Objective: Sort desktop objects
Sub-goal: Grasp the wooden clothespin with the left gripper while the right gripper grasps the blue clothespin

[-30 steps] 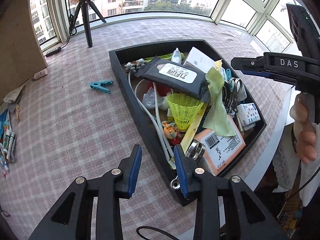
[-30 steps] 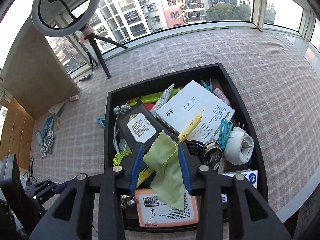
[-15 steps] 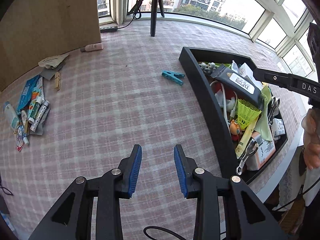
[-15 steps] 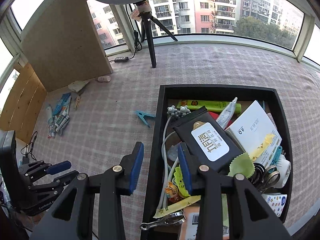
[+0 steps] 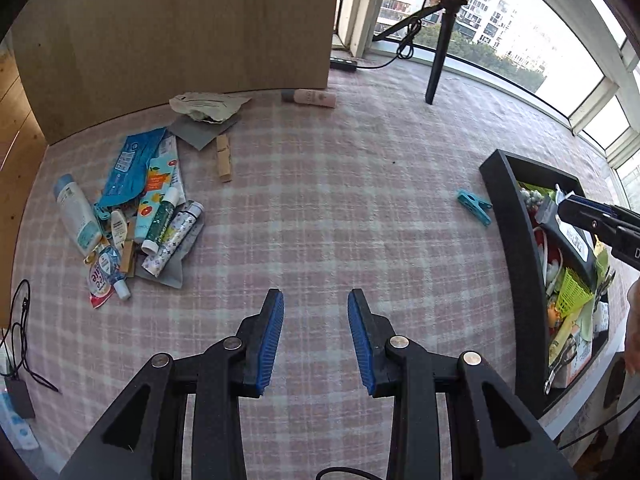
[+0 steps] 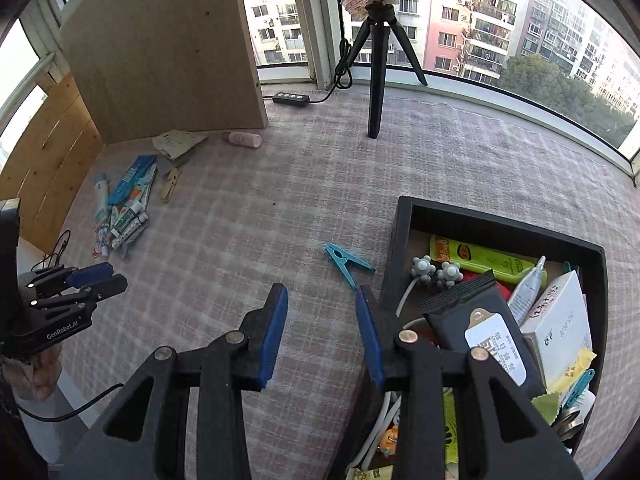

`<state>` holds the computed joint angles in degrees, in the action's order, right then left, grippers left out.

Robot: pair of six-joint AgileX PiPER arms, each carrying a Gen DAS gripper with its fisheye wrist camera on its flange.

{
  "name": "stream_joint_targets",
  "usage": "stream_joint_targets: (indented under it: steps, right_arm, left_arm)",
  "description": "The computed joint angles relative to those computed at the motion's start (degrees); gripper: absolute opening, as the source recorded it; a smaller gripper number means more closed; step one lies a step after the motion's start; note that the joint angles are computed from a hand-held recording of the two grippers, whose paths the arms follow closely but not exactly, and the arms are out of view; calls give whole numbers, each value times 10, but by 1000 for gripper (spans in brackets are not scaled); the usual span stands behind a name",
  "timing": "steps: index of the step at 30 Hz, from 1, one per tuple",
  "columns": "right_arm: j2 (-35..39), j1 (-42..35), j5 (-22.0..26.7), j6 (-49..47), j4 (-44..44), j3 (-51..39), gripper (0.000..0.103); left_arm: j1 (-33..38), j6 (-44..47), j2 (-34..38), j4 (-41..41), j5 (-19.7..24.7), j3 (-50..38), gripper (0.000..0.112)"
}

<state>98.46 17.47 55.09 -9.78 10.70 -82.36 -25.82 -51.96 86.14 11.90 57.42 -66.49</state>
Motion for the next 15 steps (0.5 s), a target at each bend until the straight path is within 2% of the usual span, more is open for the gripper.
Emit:
stream_joint_targets:
  steps: [9,15]
  right_arm:
    - [143,27,59,-34,-20,-136,35]
    - [236,39,86,-37,-69,-213,35]
  left_arm:
    - [110,72,55,-27,-34,-23,32]
    - [168,105,106,-43,-45,-49,32]
